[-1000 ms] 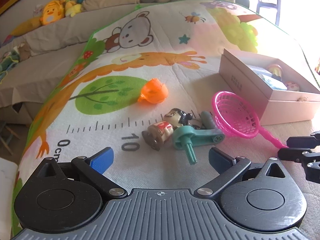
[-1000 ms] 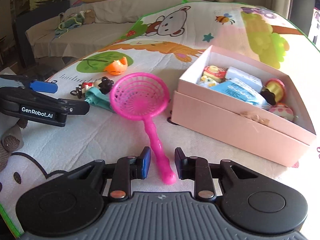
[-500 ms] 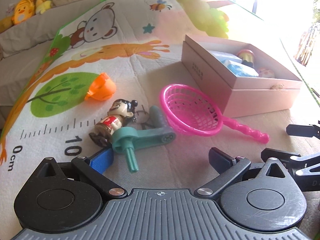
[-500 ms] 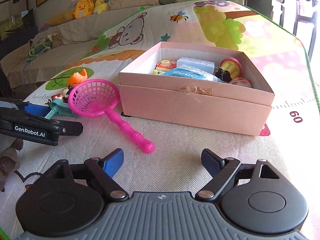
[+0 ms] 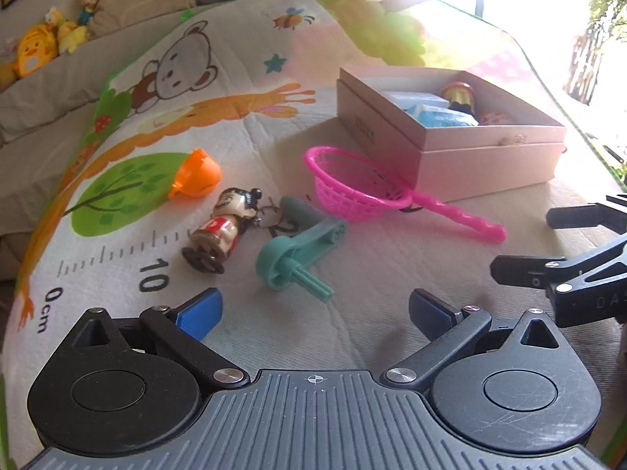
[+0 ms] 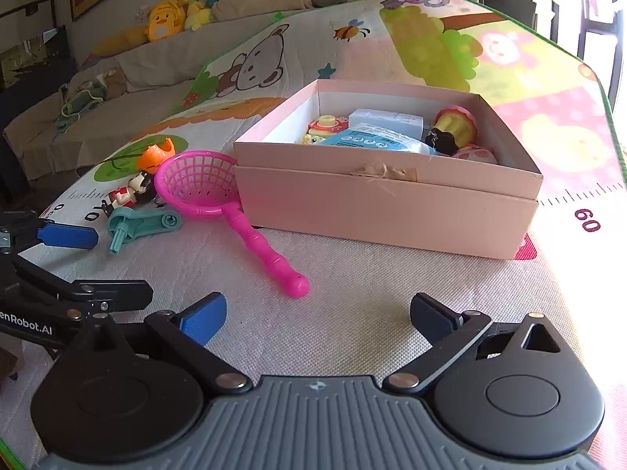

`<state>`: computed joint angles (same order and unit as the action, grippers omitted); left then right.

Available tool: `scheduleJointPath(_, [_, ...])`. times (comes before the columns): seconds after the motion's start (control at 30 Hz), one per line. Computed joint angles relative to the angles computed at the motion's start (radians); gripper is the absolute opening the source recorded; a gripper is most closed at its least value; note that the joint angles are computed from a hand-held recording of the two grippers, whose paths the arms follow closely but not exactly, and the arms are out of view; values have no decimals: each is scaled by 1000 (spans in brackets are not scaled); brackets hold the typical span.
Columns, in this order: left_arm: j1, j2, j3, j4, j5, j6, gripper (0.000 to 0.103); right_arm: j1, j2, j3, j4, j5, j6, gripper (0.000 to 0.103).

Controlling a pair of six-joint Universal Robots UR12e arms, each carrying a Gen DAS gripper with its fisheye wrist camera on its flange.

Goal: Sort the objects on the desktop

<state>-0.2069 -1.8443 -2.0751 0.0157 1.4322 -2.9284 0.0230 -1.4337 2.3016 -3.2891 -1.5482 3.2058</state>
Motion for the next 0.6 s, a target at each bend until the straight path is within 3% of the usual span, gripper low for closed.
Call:
scheduleJointPath(0.23, [-12,-25,14,57,224,-21,103,5,1,-2,8,-15,-1,103])
scheduleJointPath(0.47, [13,-7,-6,54,205,-45,103,7,1,-4,11,-23,2,103])
scheduleJointPath(0.6, [47,23,-44,62,101,-72,103,10,2,-4,12,-32,2,103])
